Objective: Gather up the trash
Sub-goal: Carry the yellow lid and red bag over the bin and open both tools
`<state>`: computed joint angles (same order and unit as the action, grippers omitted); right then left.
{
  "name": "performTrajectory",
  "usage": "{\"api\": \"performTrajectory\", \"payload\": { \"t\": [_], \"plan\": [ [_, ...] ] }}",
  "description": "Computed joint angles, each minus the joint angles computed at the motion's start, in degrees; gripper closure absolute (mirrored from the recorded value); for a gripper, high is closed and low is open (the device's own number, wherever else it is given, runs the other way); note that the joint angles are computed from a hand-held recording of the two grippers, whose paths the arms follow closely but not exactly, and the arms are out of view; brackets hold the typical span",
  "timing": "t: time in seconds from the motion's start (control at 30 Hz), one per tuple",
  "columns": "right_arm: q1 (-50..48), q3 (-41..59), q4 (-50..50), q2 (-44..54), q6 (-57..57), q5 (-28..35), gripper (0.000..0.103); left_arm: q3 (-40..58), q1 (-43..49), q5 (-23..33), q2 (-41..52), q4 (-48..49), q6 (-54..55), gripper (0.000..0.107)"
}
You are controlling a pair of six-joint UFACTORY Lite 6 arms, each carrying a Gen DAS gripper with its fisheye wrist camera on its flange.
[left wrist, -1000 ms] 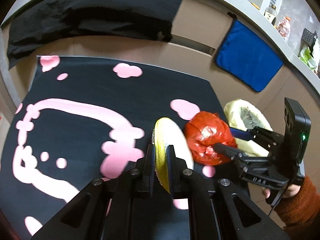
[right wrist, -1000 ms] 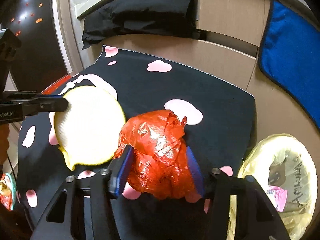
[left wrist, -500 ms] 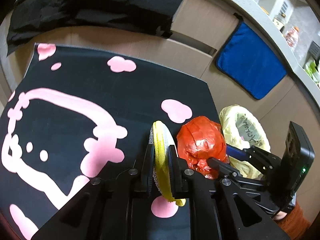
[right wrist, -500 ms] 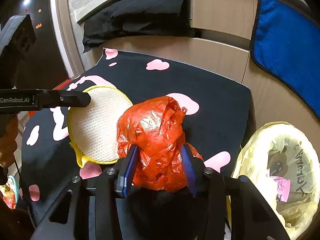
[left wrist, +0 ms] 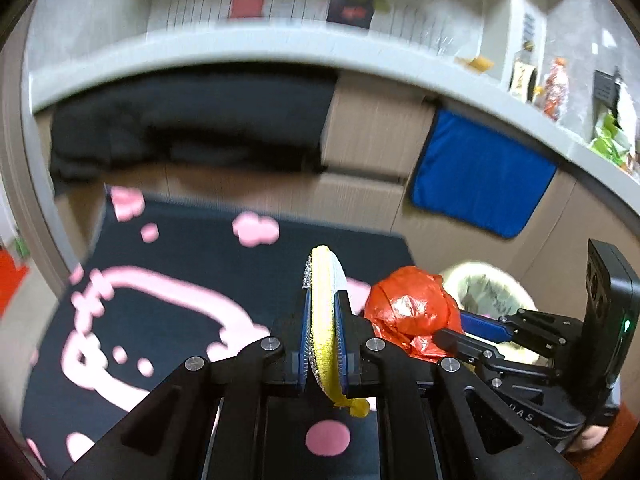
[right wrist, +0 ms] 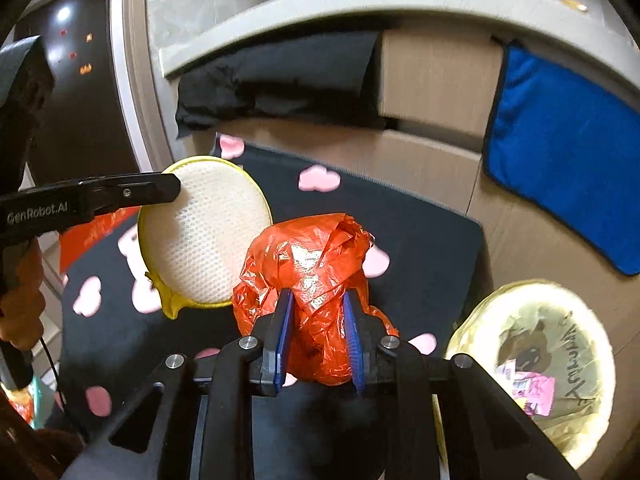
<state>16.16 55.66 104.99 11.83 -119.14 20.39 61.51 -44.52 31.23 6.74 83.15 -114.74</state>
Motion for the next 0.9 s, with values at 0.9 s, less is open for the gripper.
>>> {"api": "performTrajectory", "payload": {
  "t": [0.9],
  "plan": [
    [-33.2, -1.2, -19.4, -22.8, 16.0, 16.7, 0.08, 46.0, -18.1, 14.4, 25.9, -0.9, 14.6, 0.095]
  ]
}}
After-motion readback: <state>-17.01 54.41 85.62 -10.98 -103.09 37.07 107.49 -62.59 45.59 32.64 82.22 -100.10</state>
